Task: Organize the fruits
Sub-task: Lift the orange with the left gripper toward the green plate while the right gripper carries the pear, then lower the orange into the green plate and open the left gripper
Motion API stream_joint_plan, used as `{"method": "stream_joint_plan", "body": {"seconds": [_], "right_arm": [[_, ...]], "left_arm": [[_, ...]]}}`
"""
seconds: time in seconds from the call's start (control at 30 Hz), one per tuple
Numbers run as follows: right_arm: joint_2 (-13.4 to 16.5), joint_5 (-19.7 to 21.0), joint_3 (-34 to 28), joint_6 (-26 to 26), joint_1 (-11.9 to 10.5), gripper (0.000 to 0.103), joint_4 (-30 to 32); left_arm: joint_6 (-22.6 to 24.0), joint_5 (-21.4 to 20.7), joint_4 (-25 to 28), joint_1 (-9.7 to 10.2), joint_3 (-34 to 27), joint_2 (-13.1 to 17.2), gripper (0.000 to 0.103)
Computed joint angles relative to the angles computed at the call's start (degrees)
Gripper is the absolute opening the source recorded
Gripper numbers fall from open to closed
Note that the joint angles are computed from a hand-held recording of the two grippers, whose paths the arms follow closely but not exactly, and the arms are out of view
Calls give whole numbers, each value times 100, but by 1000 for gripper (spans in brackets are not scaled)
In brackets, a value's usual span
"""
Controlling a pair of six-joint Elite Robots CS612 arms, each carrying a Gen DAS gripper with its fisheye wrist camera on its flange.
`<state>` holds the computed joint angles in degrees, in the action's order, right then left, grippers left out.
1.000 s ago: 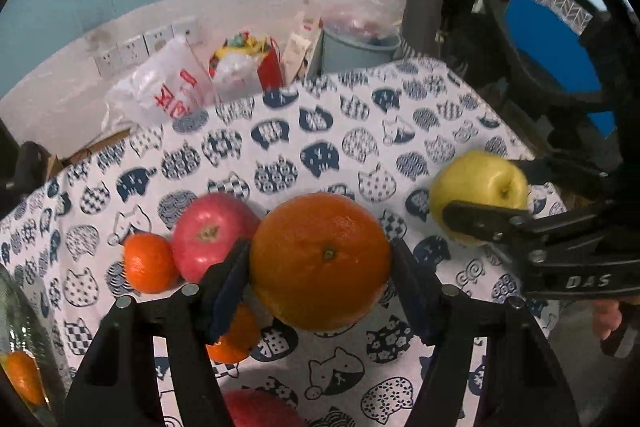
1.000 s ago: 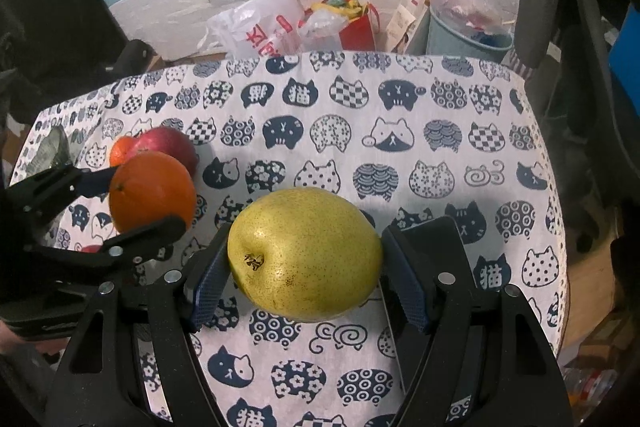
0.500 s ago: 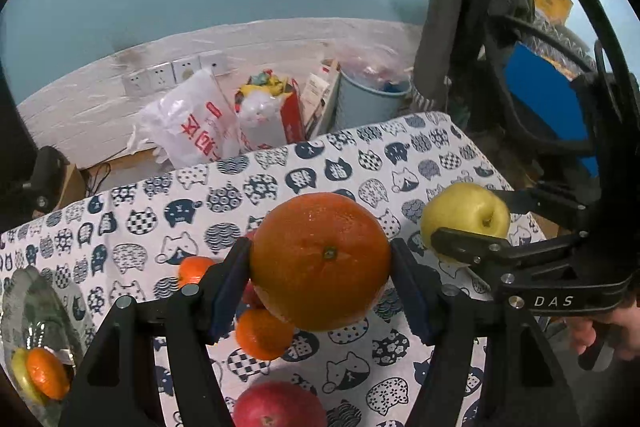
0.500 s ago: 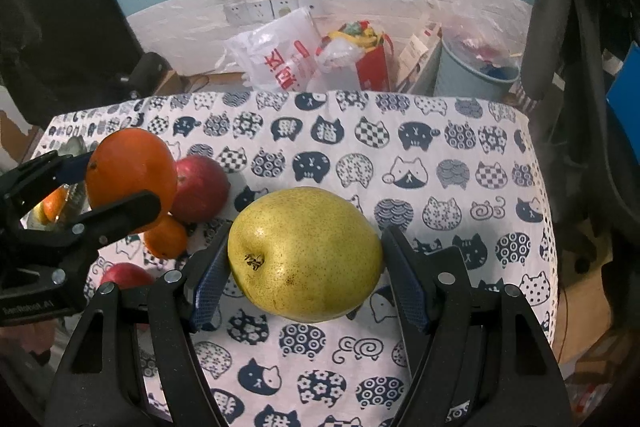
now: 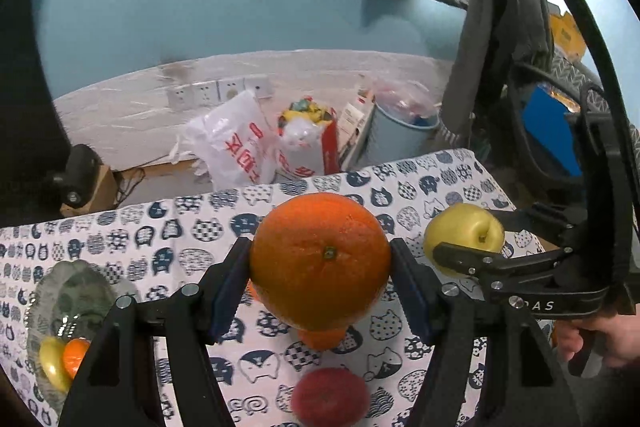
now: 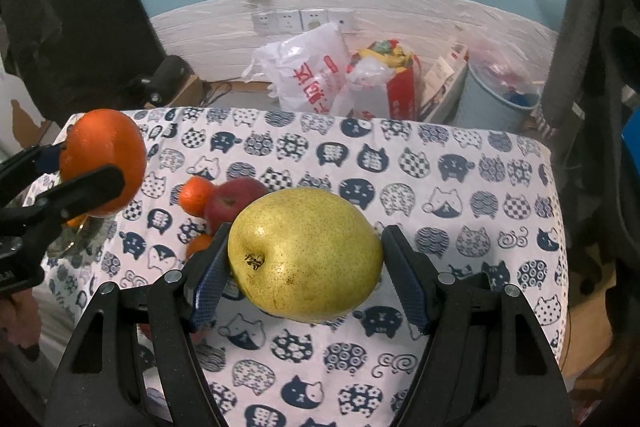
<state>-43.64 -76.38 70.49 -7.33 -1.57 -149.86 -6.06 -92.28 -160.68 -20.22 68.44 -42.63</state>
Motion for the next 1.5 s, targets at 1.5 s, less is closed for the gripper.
{"method": "stream_joint_plan", "body": {"seconds": [1.5], "right_arm": [[730, 613, -1605, -817, 1047, 73, 1150]], "left_arm": [[-1227, 876, -434, 895, 1397, -740, 70]]}}
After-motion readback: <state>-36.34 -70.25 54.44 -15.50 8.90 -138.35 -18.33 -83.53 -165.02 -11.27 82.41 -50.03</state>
